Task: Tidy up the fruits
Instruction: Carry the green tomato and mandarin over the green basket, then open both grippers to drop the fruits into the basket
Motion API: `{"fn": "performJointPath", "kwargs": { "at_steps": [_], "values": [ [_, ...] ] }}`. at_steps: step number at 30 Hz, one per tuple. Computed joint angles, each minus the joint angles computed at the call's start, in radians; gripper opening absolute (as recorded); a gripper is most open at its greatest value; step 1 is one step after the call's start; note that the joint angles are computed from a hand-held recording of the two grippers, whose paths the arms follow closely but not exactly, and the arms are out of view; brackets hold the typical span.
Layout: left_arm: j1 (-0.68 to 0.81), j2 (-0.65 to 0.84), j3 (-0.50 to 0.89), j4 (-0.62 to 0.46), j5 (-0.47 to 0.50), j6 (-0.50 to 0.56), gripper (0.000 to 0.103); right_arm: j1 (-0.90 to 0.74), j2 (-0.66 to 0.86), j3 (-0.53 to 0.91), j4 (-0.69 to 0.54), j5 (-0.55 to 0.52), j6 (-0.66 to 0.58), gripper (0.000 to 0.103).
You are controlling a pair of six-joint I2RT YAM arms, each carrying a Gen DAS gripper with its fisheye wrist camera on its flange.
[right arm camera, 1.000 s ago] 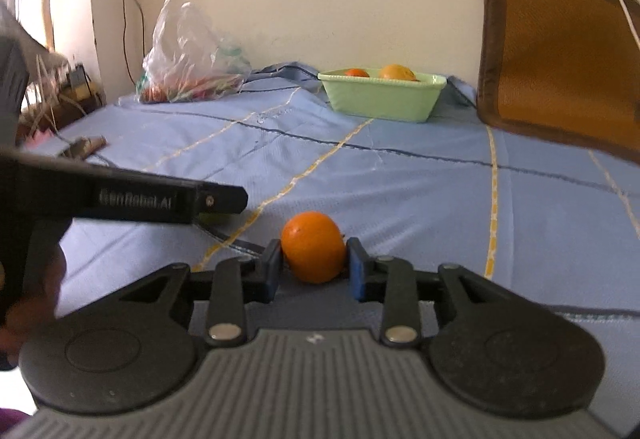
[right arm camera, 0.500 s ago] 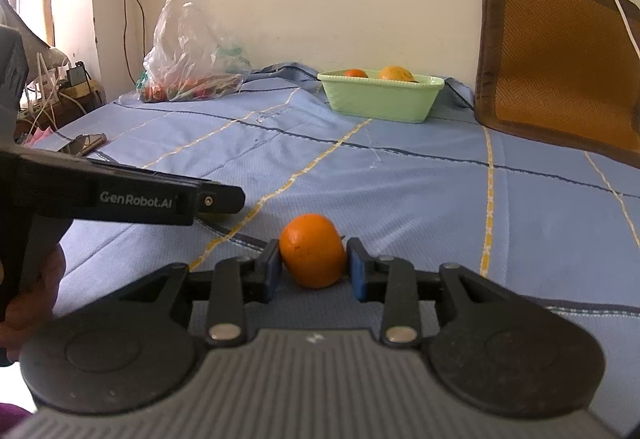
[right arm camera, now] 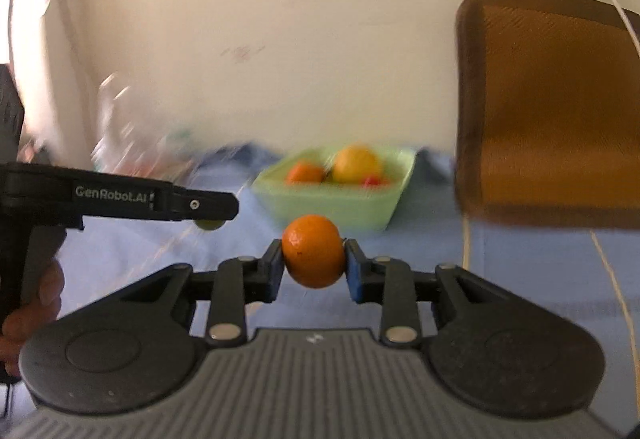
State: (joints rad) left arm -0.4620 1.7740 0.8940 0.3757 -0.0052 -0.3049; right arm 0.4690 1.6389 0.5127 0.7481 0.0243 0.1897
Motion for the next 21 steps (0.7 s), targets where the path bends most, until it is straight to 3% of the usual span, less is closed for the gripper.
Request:
{"fn": "performJointPath", "kwargs": {
  "at_steps": [2, 5, 10, 13, 16, 21],
  "values": [
    [0.05, 0.107, 0.158, -0.064, 0.062, 0.0, 0.026, -0.039, 0.095, 0.119, -0.006, -0.024, -0.001, 0.034],
    [0.077, 0.249, 0.357, -0.14, 0.044, 0.032, 0.026, -0.068, 0.249, 0.314, -0.05, -0.033, -0.015, 0.035],
    [0.09, 0.395, 0.543, -0.207, 0.027, 0.054, 0.026, -0.075, 0.436, 0.539, -0.135, -0.036, -0.05, 0.035],
    [0.08, 0.427, 0.57, -0.21, -0.021, 0.094, 0.027, -0.064, 0.473, 0.566, -0.125, -0.026, -0.076, 0.037],
    [0.07, 0.435, 0.572, -0.201, -0.055, 0.114, 0.033, -0.06, 0.464, 0.521, -0.057, -0.015, -0.085, 0.049],
    [0.035, 0.376, 0.504, -0.181, -0.148, 0.127, 0.039, -0.042, 0.383, 0.407, 0.018, 0.025, -0.071, 0.049]
  ]
}}
